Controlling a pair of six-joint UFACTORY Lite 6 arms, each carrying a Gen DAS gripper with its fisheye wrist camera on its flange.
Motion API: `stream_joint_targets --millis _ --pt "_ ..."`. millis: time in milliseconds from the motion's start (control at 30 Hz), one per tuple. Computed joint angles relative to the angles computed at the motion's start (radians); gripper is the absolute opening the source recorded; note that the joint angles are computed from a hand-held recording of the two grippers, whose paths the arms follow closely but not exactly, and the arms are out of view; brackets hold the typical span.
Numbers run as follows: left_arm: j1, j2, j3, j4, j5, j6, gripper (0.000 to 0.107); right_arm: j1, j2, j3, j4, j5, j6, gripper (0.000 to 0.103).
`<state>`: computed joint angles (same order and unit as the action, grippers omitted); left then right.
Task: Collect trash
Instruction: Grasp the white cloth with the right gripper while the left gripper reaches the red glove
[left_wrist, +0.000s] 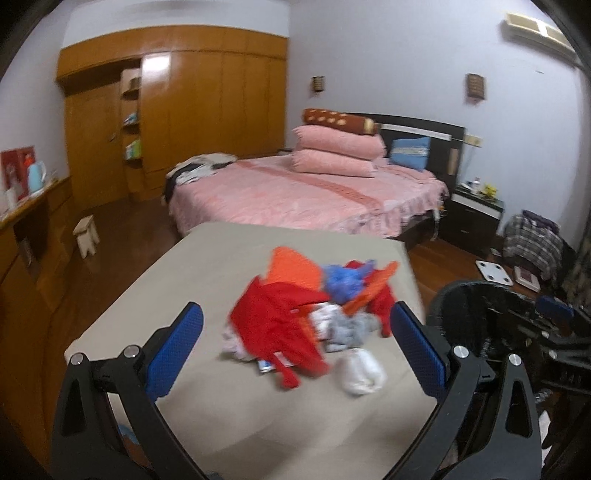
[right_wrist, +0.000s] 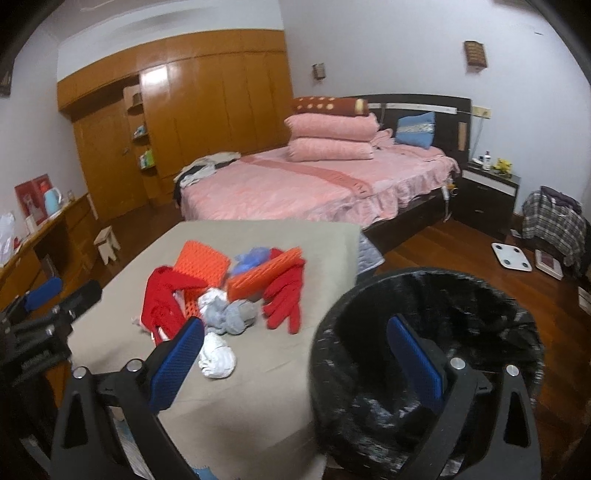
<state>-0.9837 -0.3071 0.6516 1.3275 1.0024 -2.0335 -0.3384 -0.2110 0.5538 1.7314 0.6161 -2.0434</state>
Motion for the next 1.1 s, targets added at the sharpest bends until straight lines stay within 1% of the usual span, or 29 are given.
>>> stream_joint_targets --millis 67,167,233,300,400,500,567,667,700,767,833,900,1000,1067,1100 --pt "0.042 -0.029 -0.043 -0.001 -0.011 -0.016 0.098 0.072 0.047 0.0 0.091 -0.037 -0.07 0.092" --pt "0.13 -0.07 -0.113 0.015 -0.073 -0.017 0.098 0.167 0.138 0.013 0.209 -0.062 -0.162 0.085" --pt "0.179 -0.085 -0.149 0.023 -0.116 -0.013 0.098 0.244 0.211 0.026 0.334 -0.082 -0.276 0.082" --pt "0.216 -0.104 -0.193 0.05 -0.145 -0.04 0.098 0.311 0.292 0.051 0.438 -0.099 -0.372 0.077" --pt "0.29 -0.107 -0.237 0.077 -0.209 -0.06 0.098 0.38 0.4 0.103 0.526 -0.113 -0.431 0.073" --pt "0.334 -0.093 -0.252 0.08 -0.252 -0.057 0.098 0.442 0.487 0.159 0.611 -0.141 -0.495 0.071" --pt "0.367 -0.077 -0.266 0.118 -0.283 -0.084 0.098 0.467 0.528 0.182 0.64 -0.151 -0.514 0.068" --pt "0.379 -0.058 -0.27 0.138 -0.303 -0.103 0.098 0.486 0.588 0.227 0.588 -0.165 -0.469 0.056" --pt "0.389 -0.048 -0.265 0.147 -0.312 -0.107 0.098 0.482 0.611 0.246 0.514 -0.157 -0.403 0.048" --pt "0.394 -0.035 -0.26 0.15 -0.325 -0.105 0.097 0.471 0.631 0.266 0.393 -0.142 -0.298 0.037" --pt "0.394 -0.023 -0.253 0.155 -0.333 -0.106 0.097 0.465 0.638 0.272 0.37 -0.134 -0.289 0.035" --pt "0.391 -0.001 -0.237 0.16 -0.339 -0.108 0.096 0.442 0.642 0.285 0.28 -0.115 -0.209 0.032" --pt "0.41 0.02 -0.213 0.174 -0.363 -0.104 0.092 0.401 0.607 0.288 0.216 -0.099 -0.136 0.032" --pt "0.423 0.052 -0.174 0.187 -0.379 -0.098 0.082 0.377 0.578 0.298 0.159 -0.092 -0.078 0.032" --pt "0.442 0.065 -0.152 0.202 -0.4 -0.089 0.081 0.361 0.557 0.303 0.139 -0.084 -0.056 0.032"
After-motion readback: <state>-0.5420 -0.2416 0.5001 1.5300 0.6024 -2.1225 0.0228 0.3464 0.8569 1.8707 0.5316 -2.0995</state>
